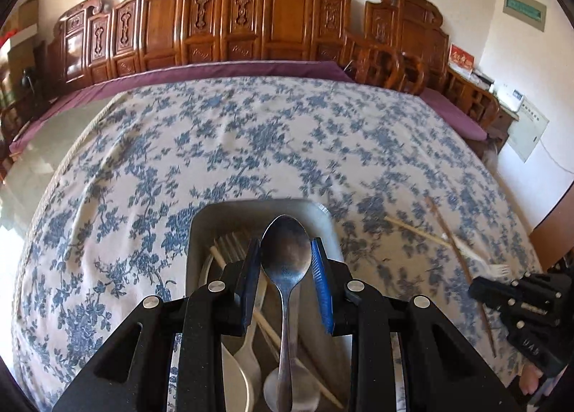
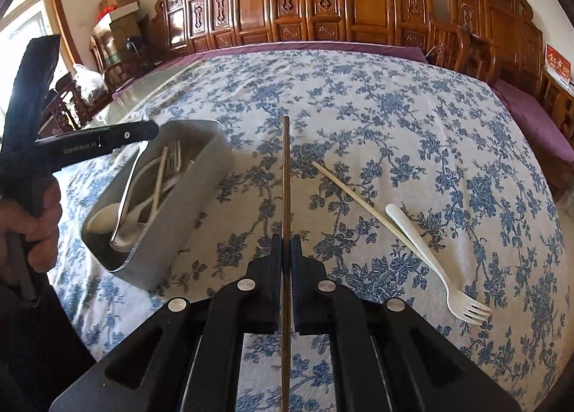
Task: Organize utensils
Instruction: 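Lower the metal spoon into the grey tray and open the left tool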
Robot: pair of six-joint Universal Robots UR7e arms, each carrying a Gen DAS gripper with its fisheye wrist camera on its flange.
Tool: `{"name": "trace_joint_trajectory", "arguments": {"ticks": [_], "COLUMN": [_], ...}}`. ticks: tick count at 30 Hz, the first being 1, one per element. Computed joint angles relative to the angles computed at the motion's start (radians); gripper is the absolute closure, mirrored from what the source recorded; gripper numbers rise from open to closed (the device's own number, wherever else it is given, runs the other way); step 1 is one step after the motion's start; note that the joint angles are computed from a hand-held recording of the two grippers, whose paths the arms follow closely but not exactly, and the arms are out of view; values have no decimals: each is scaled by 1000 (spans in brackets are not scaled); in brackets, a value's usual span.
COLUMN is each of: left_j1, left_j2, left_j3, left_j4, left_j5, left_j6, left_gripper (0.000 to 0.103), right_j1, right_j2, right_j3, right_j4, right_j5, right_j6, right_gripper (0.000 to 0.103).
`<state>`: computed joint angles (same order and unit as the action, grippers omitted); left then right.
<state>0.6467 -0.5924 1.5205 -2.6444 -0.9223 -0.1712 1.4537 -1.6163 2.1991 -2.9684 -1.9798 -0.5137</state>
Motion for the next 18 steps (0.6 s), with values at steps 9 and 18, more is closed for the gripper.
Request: {"name": "trace_joint_trajectory", "arguments": {"ticks": [9,18], "left_j1": [16,13], "left_j2": [26,-11], "left_j3": [-26,-5], "left_j4": [102,168], "left_j5": [40,57], "left_j6": [-16,-52], "left_gripper": [76,75], "right_j1": [-9,49], "right_j2": [2,-2], "right_j3": [3,4], "right_j4": [11,22], "right_j5": [4,-40], "right_j6": [14,23], "right_gripper": [97,97]}}
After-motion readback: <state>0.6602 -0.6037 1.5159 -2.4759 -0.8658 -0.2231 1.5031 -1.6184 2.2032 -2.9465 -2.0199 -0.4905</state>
